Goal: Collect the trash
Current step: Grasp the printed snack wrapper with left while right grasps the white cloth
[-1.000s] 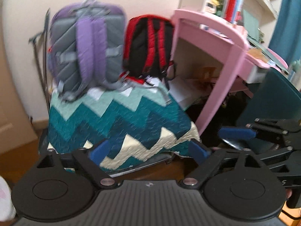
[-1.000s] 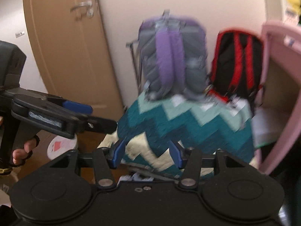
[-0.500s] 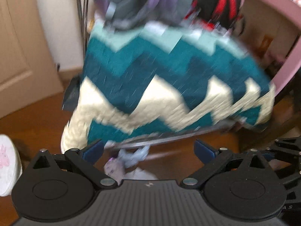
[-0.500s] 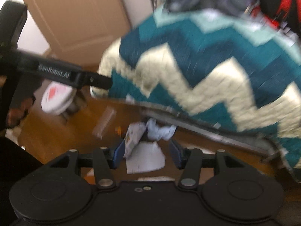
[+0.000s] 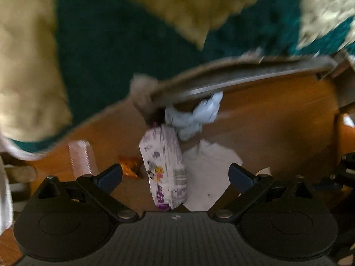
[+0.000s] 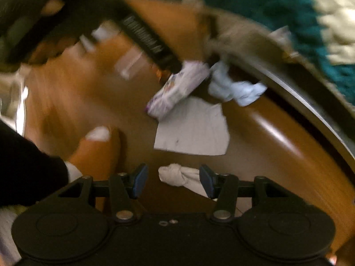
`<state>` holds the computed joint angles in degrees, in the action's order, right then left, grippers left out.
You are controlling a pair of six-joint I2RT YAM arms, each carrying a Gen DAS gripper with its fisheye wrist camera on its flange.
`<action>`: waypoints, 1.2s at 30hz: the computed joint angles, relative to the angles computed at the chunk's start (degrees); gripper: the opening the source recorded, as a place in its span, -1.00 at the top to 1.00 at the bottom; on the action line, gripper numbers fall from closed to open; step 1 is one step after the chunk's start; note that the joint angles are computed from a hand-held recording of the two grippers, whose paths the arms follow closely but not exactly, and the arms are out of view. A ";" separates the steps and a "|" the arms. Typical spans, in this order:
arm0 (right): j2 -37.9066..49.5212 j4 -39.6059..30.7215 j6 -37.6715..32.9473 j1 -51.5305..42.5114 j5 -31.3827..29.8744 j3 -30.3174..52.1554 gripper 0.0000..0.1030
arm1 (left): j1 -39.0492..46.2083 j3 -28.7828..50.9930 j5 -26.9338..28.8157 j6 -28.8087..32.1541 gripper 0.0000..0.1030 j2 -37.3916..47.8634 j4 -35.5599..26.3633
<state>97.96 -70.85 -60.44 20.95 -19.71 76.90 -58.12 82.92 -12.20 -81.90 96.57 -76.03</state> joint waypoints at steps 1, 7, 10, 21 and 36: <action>0.37 2.07 -0.79 1.09 1.03 -2.10 0.00 | 0.33 -3.00 0.69 -0.05 -0.99 -0.42 2.66; 2.79 12.96 -1.12 6.26 4.64 -11.33 0.00 | 2.75 -16.59 5.24 -1.73 -0.98 -0.90 16.17; 4.14 17.91 -3.02 8.60 6.00 -14.78 0.00 | 3.74 -21.22 6.72 -3.13 -0.97 -0.24 21.53; 3.91 34.71 -17.64 12.59 9.69 -27.68 -0.01 | 7.01 -28.66 10.29 -1.47 -0.60 3.77 34.37; 0.80 37.27 -19.89 12.26 11.91 -29.68 0.69 | 7.26 -31.06 13.72 -6.12 0.46 2.36 38.49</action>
<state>98.76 -33.58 -80.34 33.21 -7.80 47.22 -50.85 51.86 1.52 -88.02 98.93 -37.54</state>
